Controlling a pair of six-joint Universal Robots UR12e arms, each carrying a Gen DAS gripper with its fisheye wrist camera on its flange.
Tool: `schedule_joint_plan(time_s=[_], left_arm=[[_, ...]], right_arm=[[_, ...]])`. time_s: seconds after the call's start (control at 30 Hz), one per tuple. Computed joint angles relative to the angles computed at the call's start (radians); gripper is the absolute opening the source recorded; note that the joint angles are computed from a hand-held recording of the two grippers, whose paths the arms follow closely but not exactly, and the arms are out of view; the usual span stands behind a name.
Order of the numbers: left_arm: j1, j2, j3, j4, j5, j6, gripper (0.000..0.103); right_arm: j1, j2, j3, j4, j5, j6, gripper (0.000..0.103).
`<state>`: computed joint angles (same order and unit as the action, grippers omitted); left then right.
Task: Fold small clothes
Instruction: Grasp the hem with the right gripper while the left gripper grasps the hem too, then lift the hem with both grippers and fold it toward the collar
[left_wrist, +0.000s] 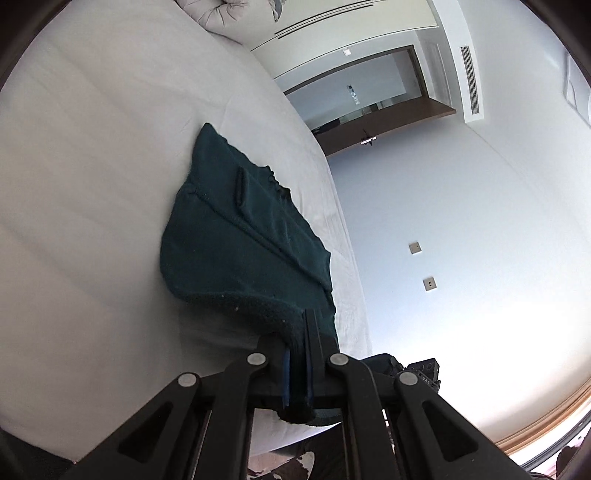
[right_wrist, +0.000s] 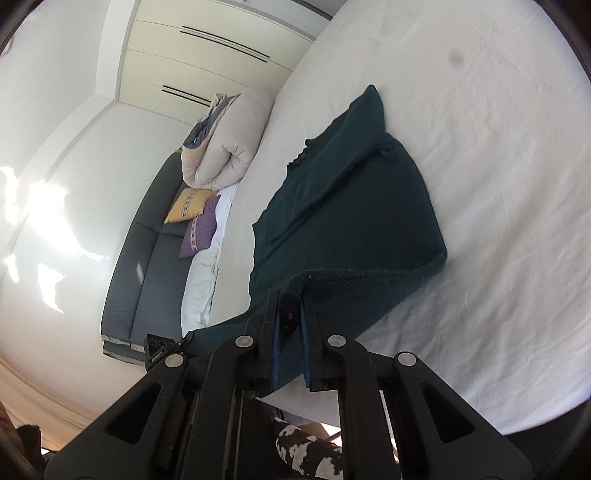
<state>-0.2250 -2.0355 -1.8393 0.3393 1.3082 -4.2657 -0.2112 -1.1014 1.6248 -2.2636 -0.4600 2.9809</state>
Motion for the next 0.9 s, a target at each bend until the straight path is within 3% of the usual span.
schedule_joint_plan(time_s=[0.2, 0.5, 0.67, 0.9], left_arm=[[0.025, -0.034, 0.049, 0.008, -0.020, -0.036, 0.005], [0.078, -0.098, 0.159, -0.046, -0.034, -0.061, 0.005], [0.110, -0.151, 0.266, -0.131, -0.049, -0.035, 0.005], [0.134, -0.226, 0.393, -0.258, -0.040, -0.011, 0.005]], right_arm=[[0.035, 0.084, -0.119, -0.113, -0.009, 0.148, 0.008], [0.076, 0.266, -0.364, -0.323, -0.052, 0.455, 0.008], [0.112, 0.379, -0.564, -0.321, -0.105, 0.514, 0.008], [0.157, 0.569, -0.906, -0.188, -0.220, 0.558, 0.008]])
